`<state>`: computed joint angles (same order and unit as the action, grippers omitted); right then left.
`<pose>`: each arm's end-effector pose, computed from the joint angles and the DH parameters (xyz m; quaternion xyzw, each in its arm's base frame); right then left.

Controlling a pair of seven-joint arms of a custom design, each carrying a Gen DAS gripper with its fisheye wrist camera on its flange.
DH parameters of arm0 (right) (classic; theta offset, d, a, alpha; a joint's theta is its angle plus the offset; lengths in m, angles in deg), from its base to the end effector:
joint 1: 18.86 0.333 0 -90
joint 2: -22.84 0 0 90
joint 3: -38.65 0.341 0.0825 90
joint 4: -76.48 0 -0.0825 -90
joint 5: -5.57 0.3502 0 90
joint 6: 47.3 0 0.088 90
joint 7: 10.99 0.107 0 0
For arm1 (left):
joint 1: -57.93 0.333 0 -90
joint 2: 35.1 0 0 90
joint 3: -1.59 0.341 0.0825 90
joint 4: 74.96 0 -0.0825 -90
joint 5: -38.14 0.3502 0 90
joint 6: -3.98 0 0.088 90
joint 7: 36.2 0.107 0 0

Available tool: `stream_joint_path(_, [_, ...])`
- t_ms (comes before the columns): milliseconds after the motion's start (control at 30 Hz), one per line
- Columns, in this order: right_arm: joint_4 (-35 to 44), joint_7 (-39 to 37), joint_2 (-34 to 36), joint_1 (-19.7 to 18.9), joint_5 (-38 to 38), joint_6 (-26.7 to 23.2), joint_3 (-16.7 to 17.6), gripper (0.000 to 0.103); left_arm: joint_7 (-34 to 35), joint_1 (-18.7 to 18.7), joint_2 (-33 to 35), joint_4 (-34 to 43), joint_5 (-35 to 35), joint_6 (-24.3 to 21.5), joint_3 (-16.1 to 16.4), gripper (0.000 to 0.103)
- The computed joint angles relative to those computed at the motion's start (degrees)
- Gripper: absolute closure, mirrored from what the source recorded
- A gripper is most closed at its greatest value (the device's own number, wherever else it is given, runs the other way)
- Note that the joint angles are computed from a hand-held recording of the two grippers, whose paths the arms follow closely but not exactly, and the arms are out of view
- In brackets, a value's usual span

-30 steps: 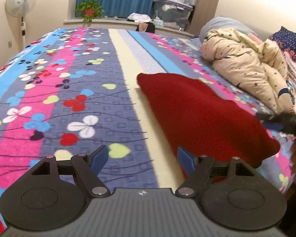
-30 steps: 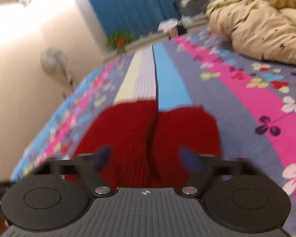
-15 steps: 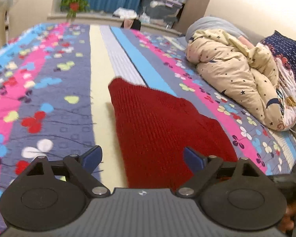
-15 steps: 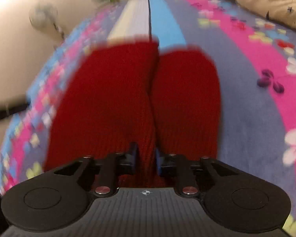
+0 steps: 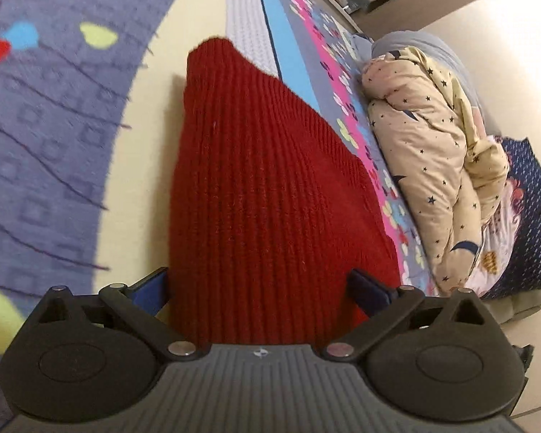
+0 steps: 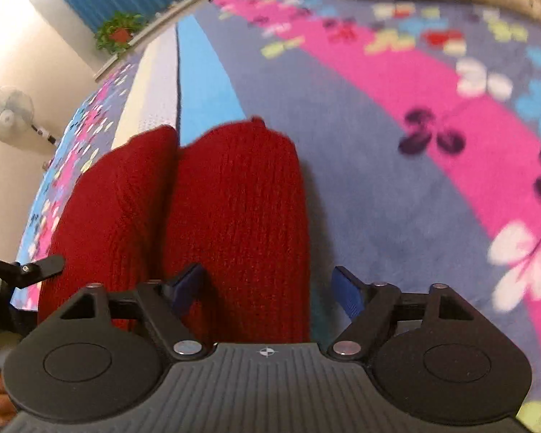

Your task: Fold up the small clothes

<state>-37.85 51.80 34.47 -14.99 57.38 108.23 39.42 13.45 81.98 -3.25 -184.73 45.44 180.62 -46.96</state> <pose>0.6031 0.0203 0.4507 -0.5952 0.7185 -0.0365 0.3581 0.6289 -0.1969 0.4245 0.7593 -0.5022 0.4100 0.0559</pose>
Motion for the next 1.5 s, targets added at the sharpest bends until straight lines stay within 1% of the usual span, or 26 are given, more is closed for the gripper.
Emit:
stream_joint_path(100, [1.8, 0.3, 1.2, -0.3, 1.2, -1.8, 0.3, 0.022, -1.2, -2.2, 1.2, 1.2, 0.7, 1.1, 2.1, 0.0])
stream_joint_path(133, [2.1, -0.3, 1.4, -0.2, 1.4, -1.7, 0.6, 0.027, -1.4, -2.5, 1.2, 1.6, 1.1, 0.8, 2.4, 0.001])
stream_joint_path(167, [2.4, -1.8, 1.5, -0.4, 2.5, -2.1, 1.1, 0.036, -1.5, -2.8, 0.9, 1.7, 1.4, 0.5, 2.8, 0.002])
stream_joint_path(233, [1.7, -3.9, 0.9, -0.1, 3.4, -1.1, 1.4, 0.043, -1.1, -3.6, -0.9, 1.0, 2.5, 0.7, 4.1, 0.018])
stream_joint_path(300, [0.7, -3.9, 0.1, 1.0, 2.6, 1.5, 1.3, 0.055, -0.4, -3.5, -2.8, -0.5, 3.3, 1.7, 4.5, 0.028])
stream_joint_path(400, [0.6, -5.6, -0.5, 1.0, 6.9, 4.5, 1.9, 0.068, 0.7, -1.0, -5.7, -2.1, 3.7, 1.4, 2.6, 0.033])
stream_joint_path(500, [2.8, -15.2, 0.3, 0.7, 15.4, 4.9, 4.2, 0.072, 1.1, -3.9, -12.0, -2.7, 4.2, -1.2, 8.0, 0.033])
stream_joint_path(567, [3.3, -21.0, 0.0, 1.0, 20.0, 3.0, 5.2, 0.077, 3.1, -2.5, -15.0, -3.5, 2.6, -2.3, 8.1, 0.034])
stream_joint_path(633, [4.1, -26.9, 0.0, 1.7, 24.9, 1.1, 6.0, 0.08, 8.4, 3.1, -17.9, -5.2, -2.1, -3.4, 4.2, 0.033])
stream_joint_path(733, [5.5, -30.0, 0.2, 3.5, 27.1, -1.1, 5.8, 0.081, 14.8, 8.6, -21.4, -6.8, -9.3, -6.4, 1.4, 0.031])
stream_joint_path(833, [6.0, -26.3, 0.8, 5.4, 22.0, -2.9, 5.1, 0.081, 13.0, 7.6, -23.4, -8.3, -11.3, -8.4, 5.7, 0.026])
stream_joint_path(867, [6.0, -24.5, 1.0, 5.9, 19.7, -3.0, 4.9, 0.08, 9.4, 5.7, -24.0, -8.6, -8.9, -9.9, 8.7, 0.026])
stream_joint_path(933, [5.9, -18.9, 1.8, 7.3, 13.3, -1.5, 4.1, 0.076, -5.2, -0.5, -26.6, -9.6, 6.1, -13.9, 17.4, 0.026])
stream_joint_path(1000, [5.3, -14.7, 1.6, 7.8, 9.5, -0.2, 3.6, 0.068, -13.3, -3.4, -30.4, -11.8, 17.4, -15.6, 21.1, 0.026])
stream_joint_path(1100, [1.6, -12.7, -1.0, 9.3, 6.4, 7.8, 3.7, 0.069, -11.7, -5.8, -36.4, -19.2, 19.2, -7.3, 23.3, 0.026])
stream_joint_path(1133, [1.0, -13.7, -1.5, 9.4, 6.7, 10.5, 4.1, 0.069, -11.3, -7.0, -37.4, -20.8, 19.7, -4.9, 23.8, 0.026])
stream_joint_path(1167, [0.6, -17.8, -2.2, 8.7, 10.8, 13.0, 5.4, 0.069, -10.4, -8.2, -38.0, -22.4, 20.4, -2.8, 24.3, 0.026])
stream_joint_path(1200, [0.9, -23.3, -2.7, 7.5, 16.9, 12.8, 6.7, 0.069, -10.1, -9.1, -37.8, -23.1, 22.1, -2.5, 24.4, 0.026])
stream_joint_path(1233, [1.3, -29.1, -3.0, 7.6, 23.3, 10.7, 6.0, 0.068, -10.8, -9.6, -36.7, -22.5, 24.9, -4.1, 23.9, 0.026])
stream_joint_path(1267, [1.2, -32.6, -3.4, 5.8, 26.9, 7.4, 7.1, 0.067, -11.6, -10.4, -35.1, -21.5, 28.1, -7.8, 23.1, 0.024])
stream_joint_path(1300, [0.8, -32.1, -3.8, 5.8, 26.4, 4.2, 6.4, 0.059, -14.2, -11.1, -33.7, -20.6, 32.8, -12.3, 22.4, 0.017])
stream_joint_path(1333, [0.3, -28.1, -3.9, 6.1, 22.0, -0.7, 5.0, 0.054, -18.7, -11.9, -33.4, -20.3, 37.2, -14.4, 22.4, 0.016])
stream_joint_path(1367, [-0.2, -22.6, -3.8, 5.2, 14.9, -2.7, 5.6, 0.052, -21.4, -12.7, -34.2, -20.7, 38.6, -14.5, 22.8, 0.016])
stream_joint_path(1400, [-1.4, -17.6, -4.0, 6.4, 7.0, -1.5, 5.0, 0.052, -21.0, -13.6, -35.6, -21.3, 37.0, -14.4, 23.5, 0.017])
stream_joint_path(1433, [-3.6, -13.7, -4.8, 9.6, 0.1, 2.8, 2.9, 0.052, -20.4, -14.6, -37.4, -22.1, 36.3, -14.3, 24.1, 0.016])
stream_joint_path(1500, [-6.9, -11.5, -6.7, 10.8, -5.4, 8.6, 2.8, 0.051, -22.9, -15.6, -41.3, -23.3, 40.0, -14.8, 24.8, 0.014])
